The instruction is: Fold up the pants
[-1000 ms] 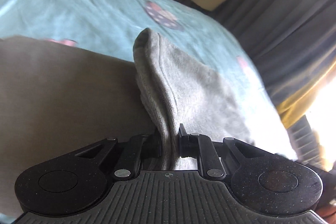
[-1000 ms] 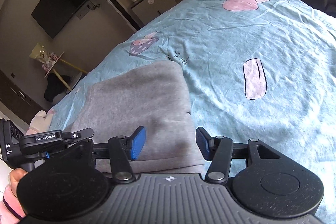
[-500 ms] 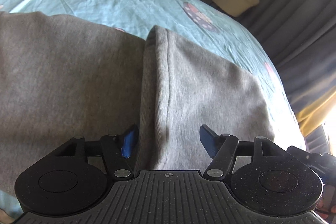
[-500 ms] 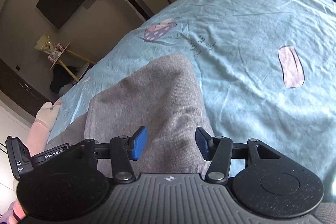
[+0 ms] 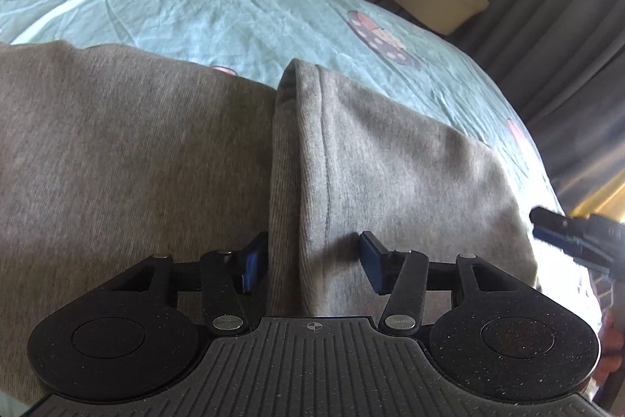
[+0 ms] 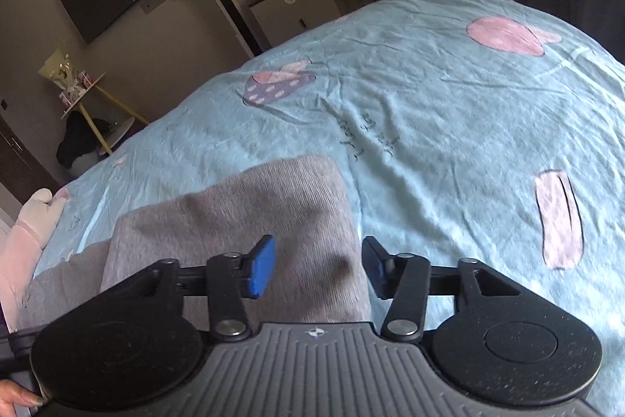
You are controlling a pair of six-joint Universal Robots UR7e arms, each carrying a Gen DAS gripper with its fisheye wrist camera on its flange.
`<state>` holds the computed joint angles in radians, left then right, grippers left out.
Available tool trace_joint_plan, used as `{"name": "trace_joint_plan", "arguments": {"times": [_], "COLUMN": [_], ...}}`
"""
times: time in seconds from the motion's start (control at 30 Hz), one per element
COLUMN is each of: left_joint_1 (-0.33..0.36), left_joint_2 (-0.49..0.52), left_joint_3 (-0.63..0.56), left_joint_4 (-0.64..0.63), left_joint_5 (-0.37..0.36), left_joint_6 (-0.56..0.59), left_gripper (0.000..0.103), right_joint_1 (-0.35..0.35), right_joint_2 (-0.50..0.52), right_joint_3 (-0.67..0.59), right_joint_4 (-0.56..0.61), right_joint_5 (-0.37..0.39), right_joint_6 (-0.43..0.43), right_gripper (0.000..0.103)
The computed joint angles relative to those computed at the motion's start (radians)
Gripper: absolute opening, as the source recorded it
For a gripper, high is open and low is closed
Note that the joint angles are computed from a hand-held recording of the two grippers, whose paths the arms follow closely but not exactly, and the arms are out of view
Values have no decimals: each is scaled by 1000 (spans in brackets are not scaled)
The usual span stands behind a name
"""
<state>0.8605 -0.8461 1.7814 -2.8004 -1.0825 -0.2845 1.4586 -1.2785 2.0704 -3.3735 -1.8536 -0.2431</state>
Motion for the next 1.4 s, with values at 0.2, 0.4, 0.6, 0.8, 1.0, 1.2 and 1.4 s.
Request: {"name": "trace_joint_plan", "arguments": {"times": [0.2,0.4,0.6,0.8,1.0,1.2,1.4], "left_joint_1": [-8,-2,11,6,26,13,1], "left_joint_2": [26,44,43,50,31,25,34], "left_joint_3": [9,4,2,3,19,44,21], "left_joint_4": [-54,-84,-94,-112,-144,-209,-126], "left_joint_5": [49,32,8,15,-59,-53,31], "left_joint_6": [59,90,78,84,44,68,30], "left_gripper": [55,68,66,59,30,23,48], "right_joint_1": [24,29,16,17,-7,3,9], "right_joint_2": [155,232,79,-40,-56,-57,-47], "right_joint_3": [-178,-243,-58,108,144,166,166], "right_joint_4": [55,8,38,56,4,-29,-47], "right_joint_5": [-130,-165,-75,-68,17,24,7], "right_joint_6": [-137,-221,-166,-69,-1,-27,-39], "right_gripper": [22,23,23,29,43,49,50]}}
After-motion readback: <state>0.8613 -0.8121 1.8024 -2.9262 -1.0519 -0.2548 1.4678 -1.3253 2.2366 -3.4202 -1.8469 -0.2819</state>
